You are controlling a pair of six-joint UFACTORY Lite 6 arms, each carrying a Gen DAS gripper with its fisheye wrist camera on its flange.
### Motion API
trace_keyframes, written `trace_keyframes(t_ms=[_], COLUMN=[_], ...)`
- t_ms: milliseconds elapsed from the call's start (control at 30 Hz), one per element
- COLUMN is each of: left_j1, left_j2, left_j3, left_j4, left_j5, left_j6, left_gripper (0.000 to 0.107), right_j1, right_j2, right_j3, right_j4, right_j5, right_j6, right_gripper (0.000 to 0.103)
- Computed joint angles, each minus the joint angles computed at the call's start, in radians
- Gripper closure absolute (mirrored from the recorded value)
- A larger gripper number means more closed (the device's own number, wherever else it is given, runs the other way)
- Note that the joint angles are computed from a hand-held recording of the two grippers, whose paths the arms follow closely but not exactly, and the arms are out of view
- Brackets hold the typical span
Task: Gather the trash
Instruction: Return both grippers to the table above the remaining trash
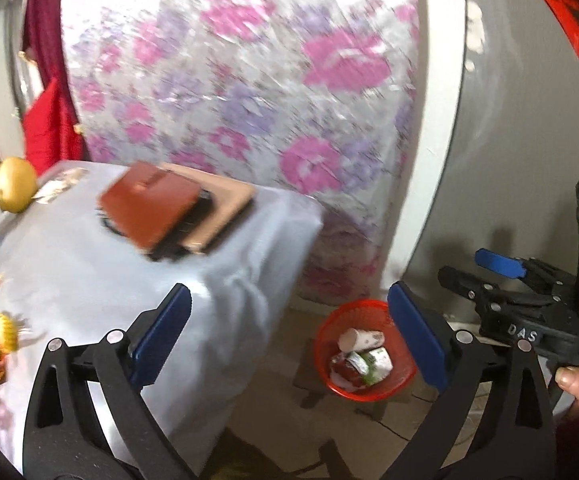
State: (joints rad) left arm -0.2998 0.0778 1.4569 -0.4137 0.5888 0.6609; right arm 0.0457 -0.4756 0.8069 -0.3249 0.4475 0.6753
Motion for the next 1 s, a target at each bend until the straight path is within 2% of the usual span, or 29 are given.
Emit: trace_keyframes(t_ms=[133, 200, 367, 633, 1000], left_j1=[0.091, 0.141, 0.291, 0.618, 0.99], left_j2=[-0.055, -0.079, -0.142, -0.14, -0.058], left_j3=[-0.014, -0.018, -0.051, -0.018, 0.054], left_j4=[-0.063, -0.094, -0.196, -0.412, -0.615], left_j5=[0.031, 0.05, 0.068, 0.22, 0.358], left_j6=[0.06, 0.09, 0.195, 0.376, 0.562], left_gripper=[0.011, 0.011, 0.011, 0.011, 0.011], right_j1=[0.182, 0.288, 0.503, 0.739, 0.962], right_j2=[0.034, 0.061, 0.137, 0.356, 0.797], right_j3=[0.097, 0.158, 0.303, 0.577, 1.105], right_j4=[-0.275, -0.401, -0.569, -0.674, -0.722], right_j5=[0.114, 0.201, 0.382, 0.577, 0.779], right_j6=[0.244, 0.345, 0.464, 0.471, 0.305], right_gripper=[0.026, 0.021, 0.018, 0.016, 0.013])
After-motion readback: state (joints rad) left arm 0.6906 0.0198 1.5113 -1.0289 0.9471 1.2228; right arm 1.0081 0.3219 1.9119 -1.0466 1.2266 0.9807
